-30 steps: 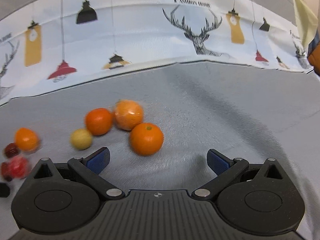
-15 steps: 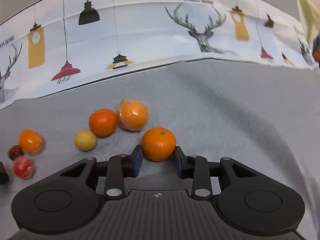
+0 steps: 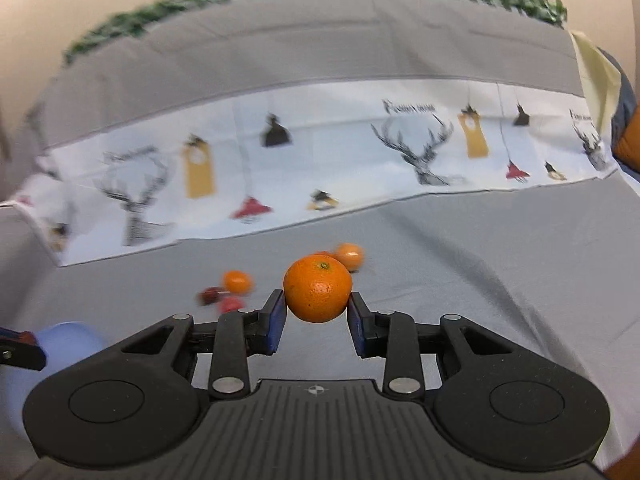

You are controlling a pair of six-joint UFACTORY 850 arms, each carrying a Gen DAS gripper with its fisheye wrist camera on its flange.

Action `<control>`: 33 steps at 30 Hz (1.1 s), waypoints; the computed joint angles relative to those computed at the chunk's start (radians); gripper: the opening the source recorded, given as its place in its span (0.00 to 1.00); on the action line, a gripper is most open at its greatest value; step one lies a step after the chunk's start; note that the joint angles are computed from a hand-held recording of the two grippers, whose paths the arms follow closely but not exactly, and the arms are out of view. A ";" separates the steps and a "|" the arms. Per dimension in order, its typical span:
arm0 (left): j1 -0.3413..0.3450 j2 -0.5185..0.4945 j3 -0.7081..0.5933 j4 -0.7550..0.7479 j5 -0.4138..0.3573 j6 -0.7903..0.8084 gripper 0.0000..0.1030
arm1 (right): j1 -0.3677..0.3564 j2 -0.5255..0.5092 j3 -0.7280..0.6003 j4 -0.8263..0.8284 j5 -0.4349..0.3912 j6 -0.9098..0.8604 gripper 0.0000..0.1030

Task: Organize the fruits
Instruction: 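Carry the tangerine and date over the blue plate and release both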

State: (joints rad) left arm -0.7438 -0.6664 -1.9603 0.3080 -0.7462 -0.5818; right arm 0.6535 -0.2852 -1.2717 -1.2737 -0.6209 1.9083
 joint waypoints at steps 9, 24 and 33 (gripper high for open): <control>-0.051 0.332 0.385 0.221 -0.007 -0.306 0.33 | 0.199 0.124 0.023 0.032 0.019 -0.052 0.34; -0.119 0.587 0.677 0.312 -0.053 -0.500 0.33 | 0.416 0.094 -0.069 0.075 -0.008 -0.178 0.34; -0.131 0.639 0.725 0.346 -0.046 -0.552 0.33 | 0.437 0.081 -0.104 0.090 -0.033 -0.239 0.34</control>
State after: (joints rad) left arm -0.8749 -0.0278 -1.2350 0.6544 -0.7919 -1.1335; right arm 1.0908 -0.2037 -1.3762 -1.1835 -0.6534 1.6693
